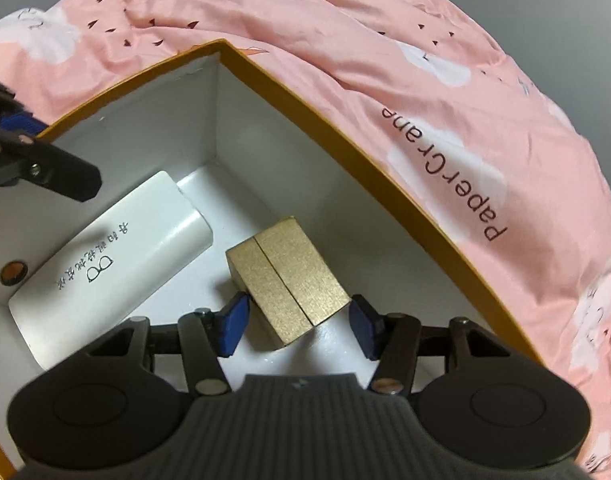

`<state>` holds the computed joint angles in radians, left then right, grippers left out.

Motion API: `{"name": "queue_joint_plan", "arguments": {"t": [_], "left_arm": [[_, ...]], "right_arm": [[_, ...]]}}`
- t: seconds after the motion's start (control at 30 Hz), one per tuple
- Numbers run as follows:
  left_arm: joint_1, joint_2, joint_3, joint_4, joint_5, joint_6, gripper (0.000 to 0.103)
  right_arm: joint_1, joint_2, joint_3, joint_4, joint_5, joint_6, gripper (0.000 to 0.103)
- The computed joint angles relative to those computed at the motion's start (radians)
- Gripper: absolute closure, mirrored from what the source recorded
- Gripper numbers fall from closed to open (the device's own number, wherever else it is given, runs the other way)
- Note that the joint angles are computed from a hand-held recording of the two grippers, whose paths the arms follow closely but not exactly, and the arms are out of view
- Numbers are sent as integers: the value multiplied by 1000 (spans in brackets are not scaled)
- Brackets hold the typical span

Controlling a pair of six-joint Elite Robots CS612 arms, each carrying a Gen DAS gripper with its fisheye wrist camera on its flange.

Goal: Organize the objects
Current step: 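Lower the gold box into the orange box corner and open the right tool, then withdraw both tools from the orange box toward the remaining items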

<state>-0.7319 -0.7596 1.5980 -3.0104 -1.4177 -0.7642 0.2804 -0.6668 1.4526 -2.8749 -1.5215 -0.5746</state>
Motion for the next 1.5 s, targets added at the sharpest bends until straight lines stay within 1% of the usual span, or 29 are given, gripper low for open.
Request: {"name": "queue_joint_plan", "arguments": {"t": [0.27,0.33,0.37,0.43,0.57,0.6,0.63,0.67,0.7,0.73,0.83,0.97,1.03,1.2,1.23,1.3,1.33,1.4,1.47,1.5], "left_arm": [[-2,-1,-2,9,5,2,75],[-2,-1,-1,7,2,0,75],[-2,-1,0,6,2,0,75],[-2,-1,1,4,2,2,75],[-1,-1,2,2,2,1,75],[-1,-2,2,1,1,0,75],[-1,-2,3,0,2,-1,75],[-2,-2,3,1,3,0,75],[-2,-2,3,1,3,1,75],[-2,-2,2,3,6,2,75],[-4,-2,1,9,11,9,78],[-4,-2,0,10,12,9,78],[-4,-2,0,10,11,9,78],[-6,-1,0,7,22,0,78],[-8,-1,2,3,30,-3,78],[-20,-4,7,-6,70,-3,78],[-28,-7,11,-11,102,-4,78],[-53,-17,28,-32,199,-6,78],[-77,-27,48,-69,277,-2,78],[-87,-32,58,-93,300,5,78]], "right_arm": [[9,25,-11,-91,40,-81,47],[12,32,-17,-105,32,-90,47],[14,34,-21,-103,20,-86,46],[16,34,-23,-94,-6,-70,40],[3,24,-17,-56,2,-14,41],[0,22,-15,-44,6,9,47],[-3,21,-15,-30,16,33,63],[-7,20,-16,-13,35,54,70],[-8,19,-18,1,51,75,82],[-8,21,-19,-3,62,87,83],[-4,29,-21,-32,87,70,89],[4,38,-33,-37,120,62,94],[7,43,-42,-29,140,58,98],[7,48,-53,-19,188,91,99],[8,48,-52,-22,187,101,99],[6,45,-44,-33,193,110,100],[5,42,-37,-43,189,117,101],[5,27,-12,-80,169,142,100],[0,5,23,-126,170,171,99],[-4,-8,45,-153,175,191,98]]}}
